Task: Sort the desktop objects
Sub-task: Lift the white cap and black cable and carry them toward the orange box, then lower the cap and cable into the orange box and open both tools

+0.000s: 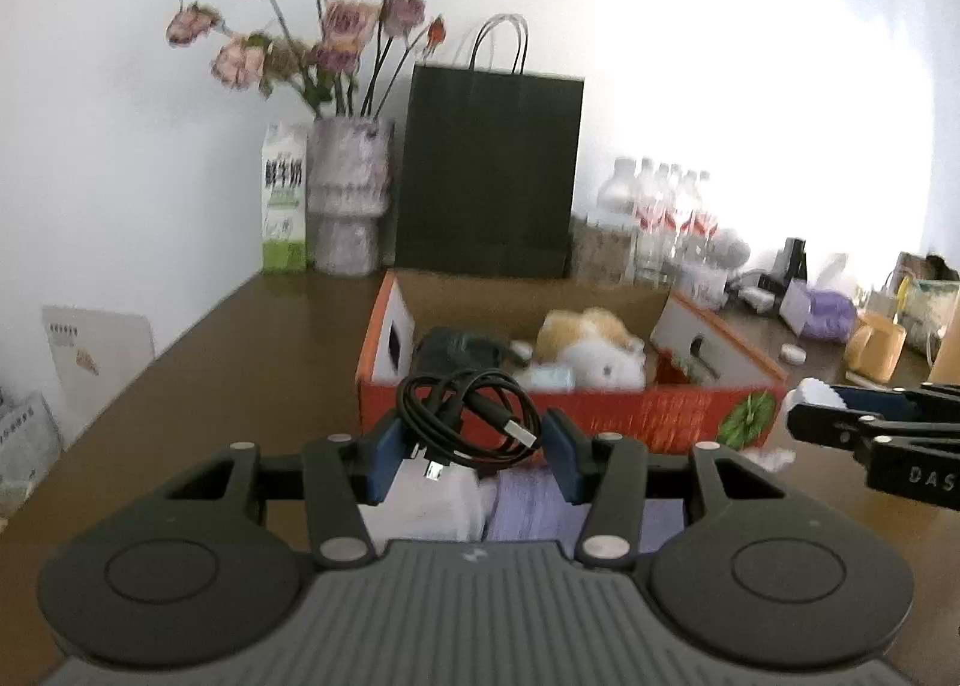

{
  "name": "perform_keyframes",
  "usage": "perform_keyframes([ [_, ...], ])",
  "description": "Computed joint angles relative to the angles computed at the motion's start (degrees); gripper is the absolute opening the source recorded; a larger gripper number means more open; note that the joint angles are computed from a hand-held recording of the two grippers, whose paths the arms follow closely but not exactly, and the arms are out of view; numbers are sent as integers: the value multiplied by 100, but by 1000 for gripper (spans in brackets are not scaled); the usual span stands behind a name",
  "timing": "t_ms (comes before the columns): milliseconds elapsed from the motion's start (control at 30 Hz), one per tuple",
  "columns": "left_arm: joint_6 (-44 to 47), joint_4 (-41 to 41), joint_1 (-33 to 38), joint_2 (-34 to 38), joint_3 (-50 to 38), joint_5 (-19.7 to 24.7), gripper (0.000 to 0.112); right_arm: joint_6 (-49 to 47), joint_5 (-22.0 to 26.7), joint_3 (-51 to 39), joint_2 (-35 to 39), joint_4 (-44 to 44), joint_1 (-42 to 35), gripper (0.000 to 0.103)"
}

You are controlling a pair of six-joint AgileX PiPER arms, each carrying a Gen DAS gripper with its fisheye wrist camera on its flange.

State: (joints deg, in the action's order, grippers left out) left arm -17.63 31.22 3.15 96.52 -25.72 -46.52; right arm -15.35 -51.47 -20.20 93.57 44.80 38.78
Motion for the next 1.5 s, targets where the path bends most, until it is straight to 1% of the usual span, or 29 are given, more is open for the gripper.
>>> perform_keyframes([
  [200,-169,-229,-343,-91,-475,234,50,-431,337,-600,-72,-216,-371,39],
  [400,-458,-381,-664,174,-1282,572,50,-480,804,-1427,127,-648,-970,39],
  [600,-269,-998,-1104,738,-2333,1009,50,-616,1346,-2446,651,-947,-1553,39],
  [700,-6,-1411,-1321,1146,-3000,1332,50,-693,1691,-3042,1009,-1038,-1859,39],
  [833,-100,-1571,-1448,1756,-3915,1763,50,-685,2121,-3760,1541,-1122,-2227,39],
  [967,6,-1816,-1567,2335,-4826,2359,50,-790,2627,-4531,2087,-1051,-2569,39],
  [1033,389,-2159,-1639,2610,-5204,2627,50,-888,2829,-4832,2319,-940,-2689,39],
  [1100,670,-2320,-1657,2837,-5455,2862,50,-878,3049,-5017,2486,-954,-2812,39],
  [1133,648,-2313,-1649,2954,-5638,3109,50,-862,3144,-5063,2551,-992,-2862,39],
  [1200,223,-1911,-1612,3129,-5896,3431,50,-985,3293,-5192,2684,-864,-2932,39],
  [1300,430,-2034,-1615,3264,-6046,3644,50,-1336,3413,-5352,2841,-526,-2945,39],
  [1400,-191,-1367,-1599,3325,-6155,3829,50,-1745,3516,-5473,2970,-163,-2925,39],
  [1500,283,-1786,-1620,3295,-6083,3807,50,-1968,3568,-5509,3025,57,-2909,39],
])
